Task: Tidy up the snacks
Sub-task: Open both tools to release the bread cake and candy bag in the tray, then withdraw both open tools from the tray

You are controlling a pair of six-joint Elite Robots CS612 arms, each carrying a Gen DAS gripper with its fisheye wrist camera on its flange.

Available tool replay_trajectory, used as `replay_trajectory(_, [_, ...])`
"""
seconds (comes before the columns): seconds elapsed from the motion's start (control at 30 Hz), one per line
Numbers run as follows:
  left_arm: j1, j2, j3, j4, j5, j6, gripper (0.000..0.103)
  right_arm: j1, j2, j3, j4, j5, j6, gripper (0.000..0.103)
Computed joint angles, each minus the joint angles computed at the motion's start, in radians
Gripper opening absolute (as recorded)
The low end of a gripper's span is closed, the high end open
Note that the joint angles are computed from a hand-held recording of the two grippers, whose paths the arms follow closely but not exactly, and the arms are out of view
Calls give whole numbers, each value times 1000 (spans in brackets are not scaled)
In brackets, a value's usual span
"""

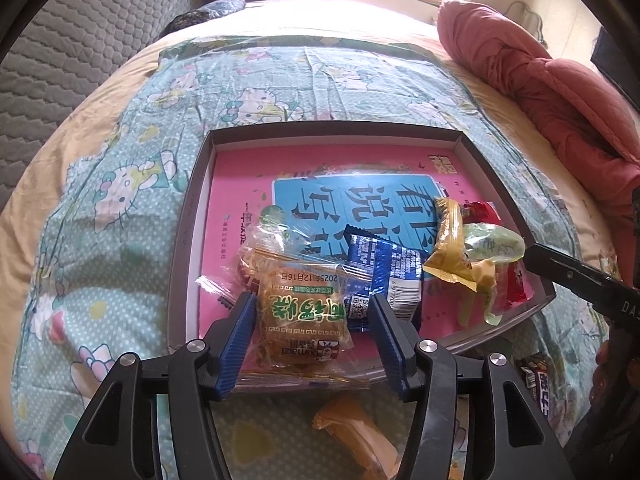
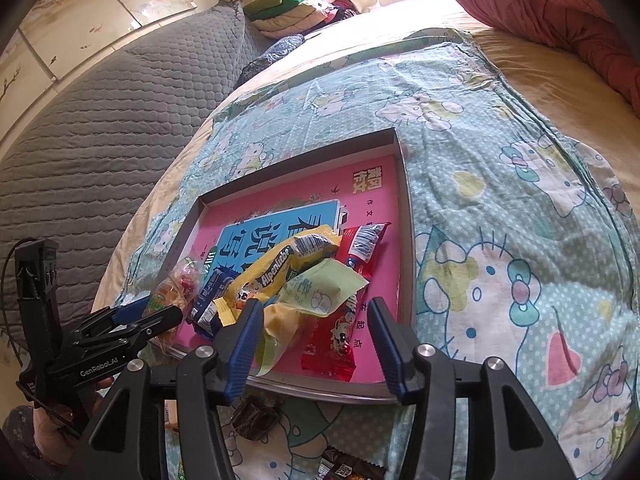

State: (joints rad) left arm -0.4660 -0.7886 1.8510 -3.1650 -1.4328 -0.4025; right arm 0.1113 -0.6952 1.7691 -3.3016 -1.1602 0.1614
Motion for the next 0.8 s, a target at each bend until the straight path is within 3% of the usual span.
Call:
replay_trajectory(0.33, [-1, -13, 10, -19, -9, -4, 64, 2, -4, 6, -24, -26, 2, 65])
replay_trajectory(0.8, [-1, -50, 53, -60, -28, -9, 68, 1, -6, 13, -77, 4, -15, 81])
